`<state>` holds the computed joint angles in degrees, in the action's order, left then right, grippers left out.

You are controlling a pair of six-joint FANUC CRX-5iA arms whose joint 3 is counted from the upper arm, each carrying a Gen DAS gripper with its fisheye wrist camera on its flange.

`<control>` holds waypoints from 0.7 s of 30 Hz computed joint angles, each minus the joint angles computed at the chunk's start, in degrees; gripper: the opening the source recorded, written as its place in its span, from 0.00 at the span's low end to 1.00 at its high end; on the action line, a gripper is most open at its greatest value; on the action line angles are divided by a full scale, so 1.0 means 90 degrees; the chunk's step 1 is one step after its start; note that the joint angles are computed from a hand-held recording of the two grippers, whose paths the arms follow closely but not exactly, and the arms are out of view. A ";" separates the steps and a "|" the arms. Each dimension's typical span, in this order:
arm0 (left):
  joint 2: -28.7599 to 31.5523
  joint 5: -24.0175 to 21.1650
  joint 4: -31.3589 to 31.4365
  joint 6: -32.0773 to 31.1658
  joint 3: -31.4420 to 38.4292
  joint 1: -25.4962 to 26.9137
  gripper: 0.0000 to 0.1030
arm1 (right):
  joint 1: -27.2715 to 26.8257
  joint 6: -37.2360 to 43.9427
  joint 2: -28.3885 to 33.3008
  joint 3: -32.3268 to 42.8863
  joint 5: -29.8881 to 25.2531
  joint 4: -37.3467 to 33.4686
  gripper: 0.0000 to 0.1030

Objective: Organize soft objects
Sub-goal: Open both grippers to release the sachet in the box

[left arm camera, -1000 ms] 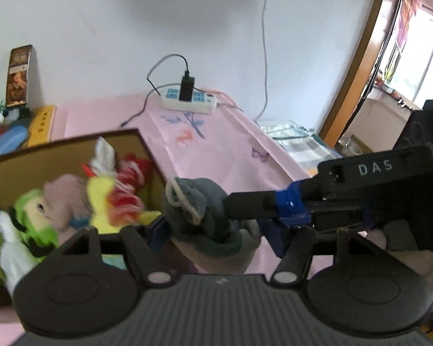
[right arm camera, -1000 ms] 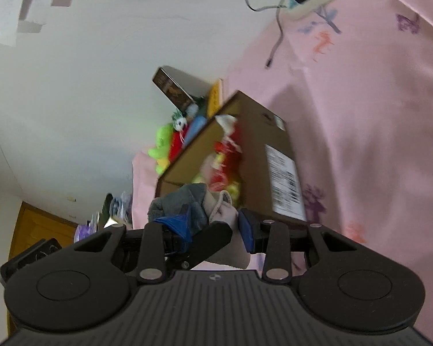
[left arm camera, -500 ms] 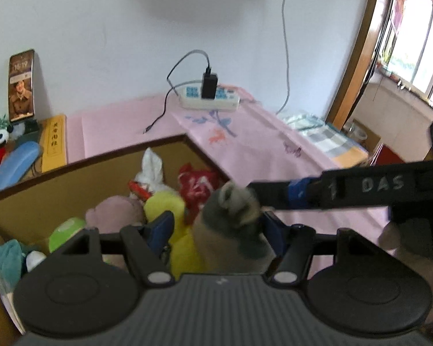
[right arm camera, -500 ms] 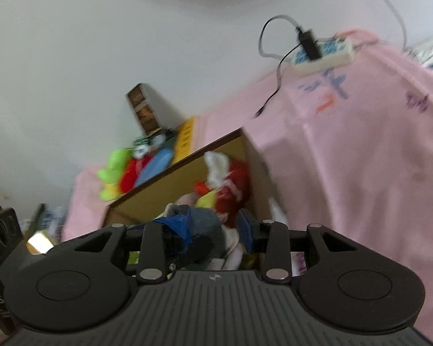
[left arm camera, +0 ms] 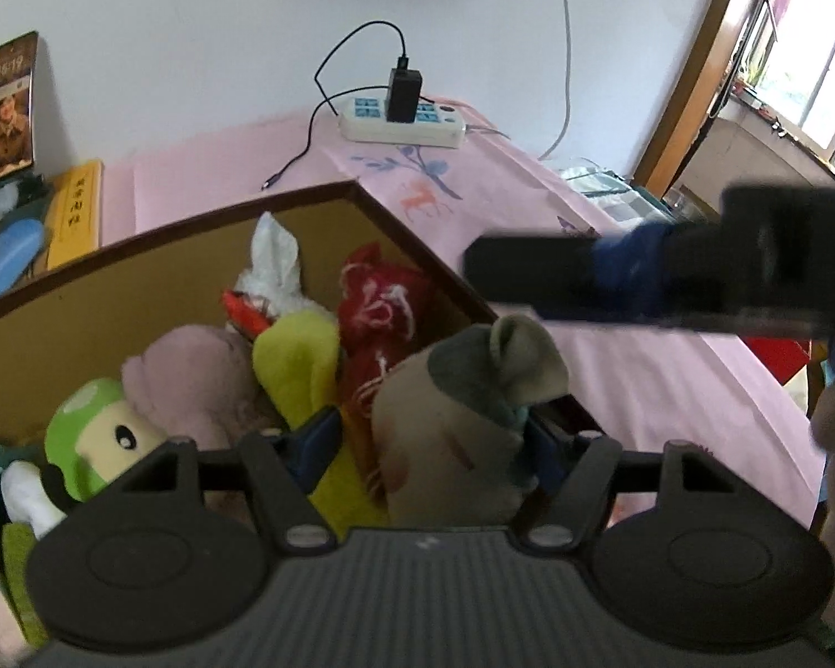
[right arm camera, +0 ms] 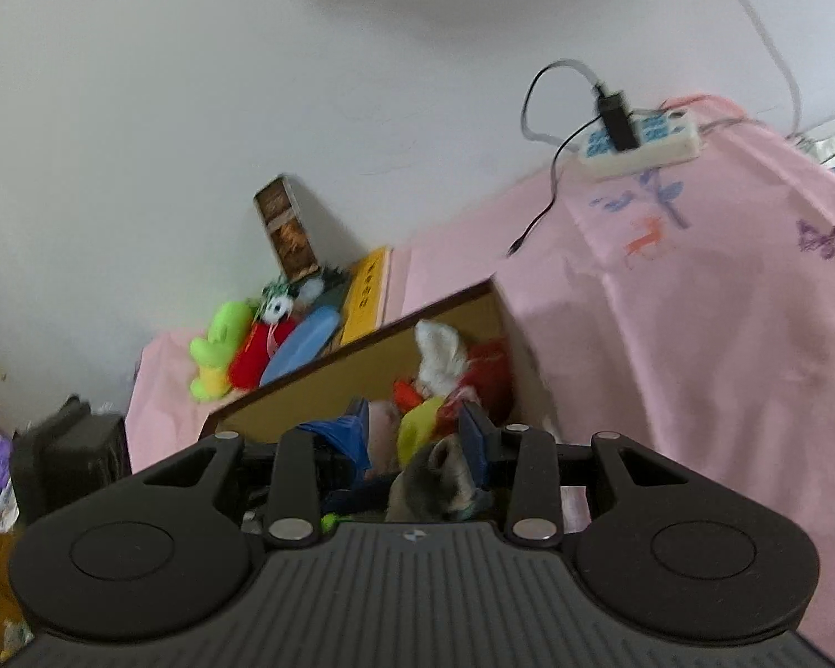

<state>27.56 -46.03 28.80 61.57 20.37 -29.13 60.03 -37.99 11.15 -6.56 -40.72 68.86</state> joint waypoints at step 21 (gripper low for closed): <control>-0.0863 0.0505 0.0066 0.0093 -0.0966 0.0175 0.72 | 0.0035 0.1220 0.0614 0.0842 -0.0434 -0.0872 0.17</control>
<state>19.79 -41.49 29.39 62.41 11.68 -27.55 60.34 -27.01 16.67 1.02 -44.63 61.01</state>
